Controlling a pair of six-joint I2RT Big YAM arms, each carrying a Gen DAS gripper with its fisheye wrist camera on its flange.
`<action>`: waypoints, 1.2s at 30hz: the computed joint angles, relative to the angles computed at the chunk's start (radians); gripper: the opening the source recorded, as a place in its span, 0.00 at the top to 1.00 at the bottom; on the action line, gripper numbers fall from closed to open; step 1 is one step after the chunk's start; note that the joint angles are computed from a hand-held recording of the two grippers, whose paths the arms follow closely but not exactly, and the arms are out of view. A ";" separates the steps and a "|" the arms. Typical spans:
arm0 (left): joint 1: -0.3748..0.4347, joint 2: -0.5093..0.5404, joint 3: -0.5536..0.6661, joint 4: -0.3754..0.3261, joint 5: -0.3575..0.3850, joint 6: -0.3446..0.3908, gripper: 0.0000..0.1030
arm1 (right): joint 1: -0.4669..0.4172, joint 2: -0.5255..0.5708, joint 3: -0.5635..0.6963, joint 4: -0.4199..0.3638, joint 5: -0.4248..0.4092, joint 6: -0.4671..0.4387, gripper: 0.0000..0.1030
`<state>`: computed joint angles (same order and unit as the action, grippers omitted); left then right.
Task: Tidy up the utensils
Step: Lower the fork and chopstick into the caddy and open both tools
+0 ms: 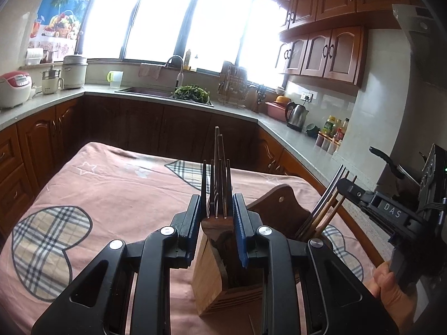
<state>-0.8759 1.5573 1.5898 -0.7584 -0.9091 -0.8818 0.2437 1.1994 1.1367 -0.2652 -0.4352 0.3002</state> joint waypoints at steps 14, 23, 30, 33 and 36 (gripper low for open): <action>0.017 0.019 0.010 -0.009 0.056 -0.010 0.80 | 0.002 0.001 0.009 -0.016 -0.007 -0.009 0.95; 0.023 0.021 0.025 -0.040 0.087 -0.022 0.80 | -0.005 0.005 0.021 -0.049 -0.029 -0.013 0.90; 0.023 0.019 0.025 -0.045 0.099 -0.024 0.79 | 0.002 0.011 0.026 -0.077 -0.031 -0.021 0.90; 0.024 0.018 0.026 -0.047 0.104 -0.023 0.79 | 0.001 0.013 0.026 -0.082 -0.034 -0.019 0.90; 0.024 0.017 0.027 -0.049 0.108 -0.022 0.79 | -0.003 0.016 0.027 -0.085 -0.038 -0.014 0.89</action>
<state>-0.8522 1.5742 1.6163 -0.8071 -0.8014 -0.9037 0.2410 1.2152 1.1642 -0.3504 -0.4736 0.2866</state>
